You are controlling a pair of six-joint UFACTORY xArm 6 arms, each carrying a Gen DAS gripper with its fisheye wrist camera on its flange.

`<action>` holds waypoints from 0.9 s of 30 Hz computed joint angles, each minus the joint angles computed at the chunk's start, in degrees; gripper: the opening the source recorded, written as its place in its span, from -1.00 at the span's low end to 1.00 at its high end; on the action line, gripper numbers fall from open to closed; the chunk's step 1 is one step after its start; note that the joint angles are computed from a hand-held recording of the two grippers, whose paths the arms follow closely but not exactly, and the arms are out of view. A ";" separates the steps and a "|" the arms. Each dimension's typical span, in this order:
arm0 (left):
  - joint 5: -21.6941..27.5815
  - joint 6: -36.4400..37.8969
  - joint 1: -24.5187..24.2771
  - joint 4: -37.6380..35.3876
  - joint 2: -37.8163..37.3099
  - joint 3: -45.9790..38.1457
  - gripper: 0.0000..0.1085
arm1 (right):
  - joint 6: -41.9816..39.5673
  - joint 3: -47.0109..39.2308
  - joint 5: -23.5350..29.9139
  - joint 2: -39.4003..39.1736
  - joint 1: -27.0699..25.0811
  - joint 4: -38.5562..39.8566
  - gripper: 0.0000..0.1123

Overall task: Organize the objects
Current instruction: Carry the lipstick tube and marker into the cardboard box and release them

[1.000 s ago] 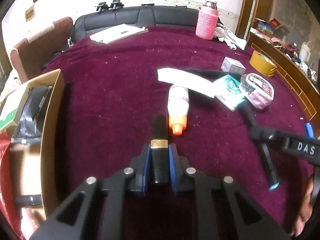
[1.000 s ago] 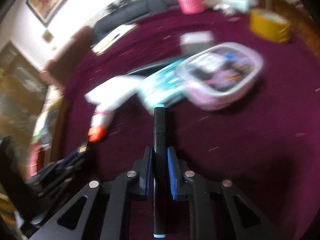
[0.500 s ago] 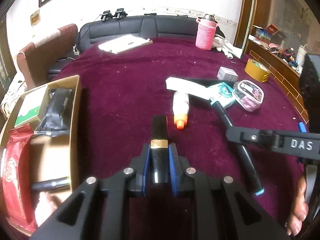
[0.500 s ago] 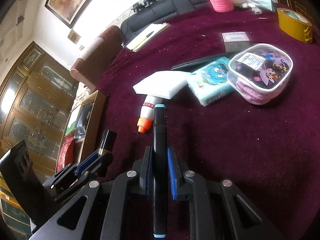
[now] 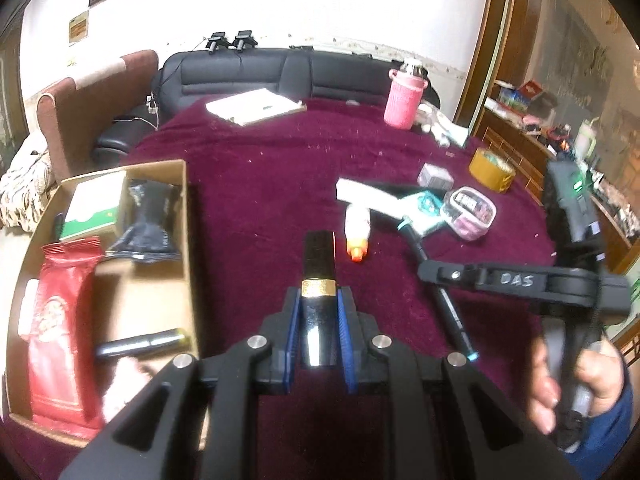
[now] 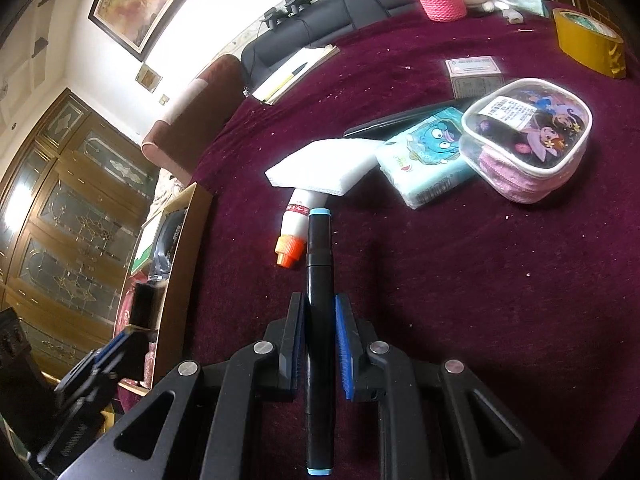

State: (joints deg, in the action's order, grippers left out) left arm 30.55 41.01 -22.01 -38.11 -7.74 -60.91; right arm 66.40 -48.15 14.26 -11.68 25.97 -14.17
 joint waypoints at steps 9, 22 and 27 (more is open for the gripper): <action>1.35 2.59 5.37 -4.45 -2.89 1.01 -0.68 | -2.15 -4.15 -1.46 2.91 3.46 3.21 -0.70; 3.73 1.79 13.75 -6.21 1.70 -1.97 -0.68 | -13.13 -27.90 5.53 18.14 9.78 9.62 -0.70; 4.12 1.69 14.94 -6.13 2.87 -2.17 -0.68 | -16.67 -39.39 10.77 26.47 10.97 11.51 -0.70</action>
